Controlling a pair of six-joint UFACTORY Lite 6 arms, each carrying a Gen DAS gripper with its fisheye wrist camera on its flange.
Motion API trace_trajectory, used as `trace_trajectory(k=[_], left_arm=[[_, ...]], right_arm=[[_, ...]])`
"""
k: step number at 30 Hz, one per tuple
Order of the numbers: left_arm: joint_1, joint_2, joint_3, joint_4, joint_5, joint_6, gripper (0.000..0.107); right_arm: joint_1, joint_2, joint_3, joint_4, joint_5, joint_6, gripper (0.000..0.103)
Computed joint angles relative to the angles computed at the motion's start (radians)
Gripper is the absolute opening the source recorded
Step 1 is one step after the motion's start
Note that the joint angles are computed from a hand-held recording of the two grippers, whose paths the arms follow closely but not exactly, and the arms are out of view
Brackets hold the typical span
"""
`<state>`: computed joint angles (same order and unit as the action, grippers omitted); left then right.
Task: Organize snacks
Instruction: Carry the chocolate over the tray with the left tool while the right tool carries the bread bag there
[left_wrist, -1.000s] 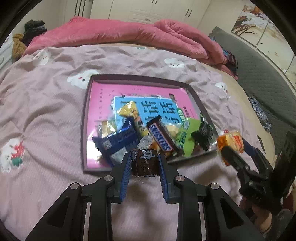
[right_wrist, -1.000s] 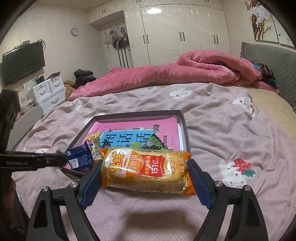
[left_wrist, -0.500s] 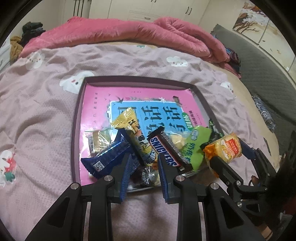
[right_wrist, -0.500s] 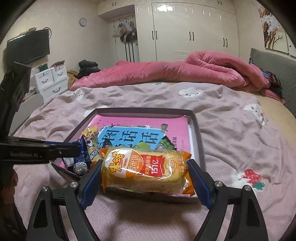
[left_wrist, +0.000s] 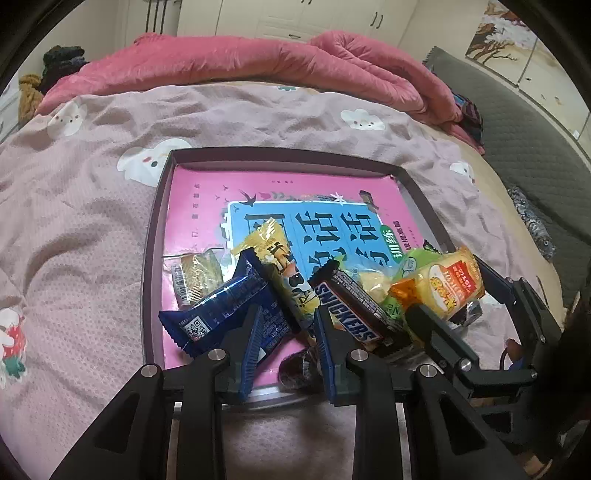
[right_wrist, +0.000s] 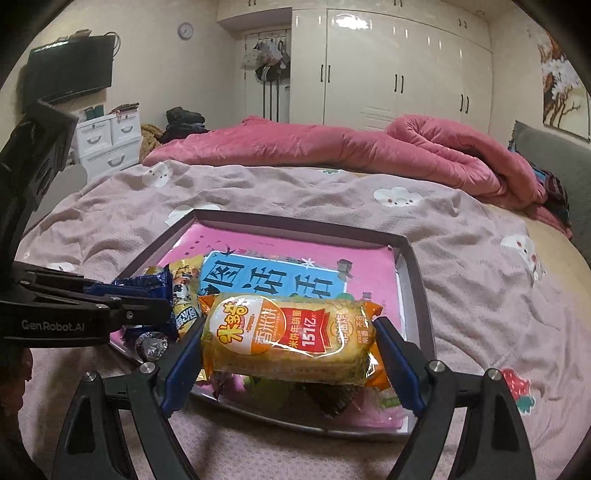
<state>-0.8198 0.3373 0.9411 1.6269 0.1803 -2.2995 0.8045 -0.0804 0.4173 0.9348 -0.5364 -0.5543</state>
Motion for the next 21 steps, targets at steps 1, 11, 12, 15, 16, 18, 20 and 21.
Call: trace_trajectory(k=[1,11,12,15,16,18,20,21], left_arm=[[0.002,0.001,0.001,0.002,0.001,0.001,0.029],[0.025,0.008,0.008,-0.004,0.0,0.021,0.029],[0.025,0.01,0.011,-0.014,0.001,0.031,0.029],[0.022,0.011,0.015,-0.042,0.004,0.058,0.029],[0.023,0.011,0.014,-0.04,0.002,0.054,0.029],[0.025,0.011,0.014,-0.04,-0.001,0.054,0.029],[0.026,0.01,0.015,-0.049,-0.003,0.063,0.029],[0.026,0.009,0.015,-0.049,-0.003,0.063,0.029]], right_arm=[[0.006,0.011,0.008,0.005,-0.004,-0.009,0.087],[0.035,0.176,0.141,-0.013,0.006,-0.065,0.087],[0.038,0.188,0.151,-0.015,0.005,-0.068,0.088],[0.046,0.201,0.162,-0.028,0.01,-0.06,0.088],[0.048,0.203,0.162,-0.028,0.01,-0.06,0.088],[0.053,0.201,0.157,-0.023,0.001,-0.063,0.088],[0.056,0.197,0.15,-0.019,-0.006,-0.062,0.089],[0.057,0.199,0.151,-0.018,-0.007,-0.062,0.089]])
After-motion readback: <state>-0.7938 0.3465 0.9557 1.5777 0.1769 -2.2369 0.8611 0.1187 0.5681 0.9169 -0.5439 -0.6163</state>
